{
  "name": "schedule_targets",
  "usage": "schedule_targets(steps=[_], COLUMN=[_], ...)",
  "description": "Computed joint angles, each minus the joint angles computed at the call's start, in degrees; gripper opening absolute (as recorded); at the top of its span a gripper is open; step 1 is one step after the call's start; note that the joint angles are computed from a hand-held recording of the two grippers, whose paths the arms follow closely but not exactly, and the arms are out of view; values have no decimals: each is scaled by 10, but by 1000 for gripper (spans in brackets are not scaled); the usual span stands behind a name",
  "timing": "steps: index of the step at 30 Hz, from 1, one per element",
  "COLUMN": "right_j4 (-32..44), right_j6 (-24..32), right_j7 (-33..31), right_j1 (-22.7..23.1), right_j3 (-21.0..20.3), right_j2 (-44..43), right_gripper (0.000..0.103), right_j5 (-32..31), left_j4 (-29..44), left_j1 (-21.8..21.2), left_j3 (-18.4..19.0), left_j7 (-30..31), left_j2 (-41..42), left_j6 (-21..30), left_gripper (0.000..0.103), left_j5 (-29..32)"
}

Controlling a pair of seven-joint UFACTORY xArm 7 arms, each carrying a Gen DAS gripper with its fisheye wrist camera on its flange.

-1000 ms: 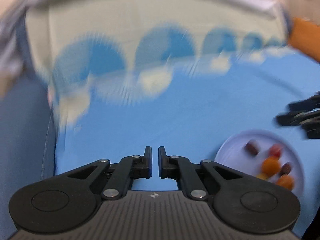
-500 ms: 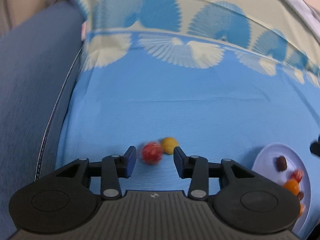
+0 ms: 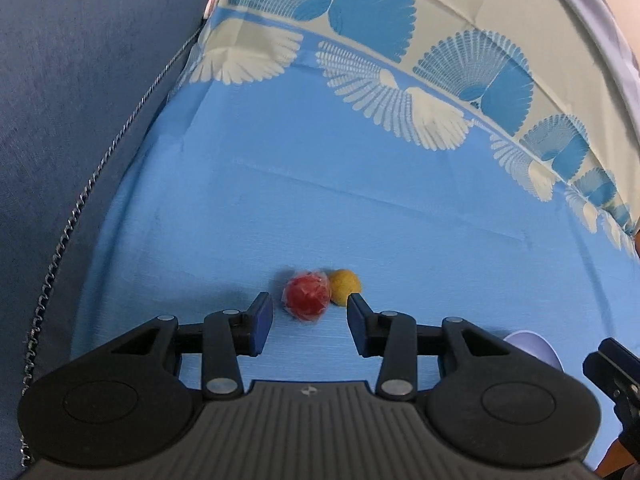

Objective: Organize fruits
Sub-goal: 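Move both open tools toward the wrapped red fruit and yellow fruit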

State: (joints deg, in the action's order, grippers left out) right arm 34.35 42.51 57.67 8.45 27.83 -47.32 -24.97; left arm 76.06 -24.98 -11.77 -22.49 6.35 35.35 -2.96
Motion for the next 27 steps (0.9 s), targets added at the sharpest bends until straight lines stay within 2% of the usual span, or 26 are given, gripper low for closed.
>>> schedule_targets(steps=[5, 12, 13, 16, 17, 27], right_j4=[1, 6, 7, 10, 11, 29], right_j6=[-1, -7, -9, -12, -12, -30], right_j7=[-8, -14, -14, -14, -14, 2], right_j1=[8, 14, 14, 15, 15, 12], right_j3=[-5, -5, -4, -2, -2, 12], right_j2=[8, 18, 21, 27, 29, 60], right_gripper=[44, 44, 44, 44, 44, 44], right_j5=[5, 6, 6, 5, 5, -12], left_j4=[21, 25, 26, 31, 31, 22], left_j1=[-9, -19, -20, -24, -25, -18], left_j3=[0, 4, 4, 5, 6, 13], left_j7=[2, -7, -8, -10, -12, -60], left_j2=[21, 29, 30, 32, 32, 17], left_j6=[19, 17, 18, 27, 30, 29], left_gripper=[46, 45, 45, 30, 28, 28], left_j5=[26, 61, 63, 79, 88, 117])
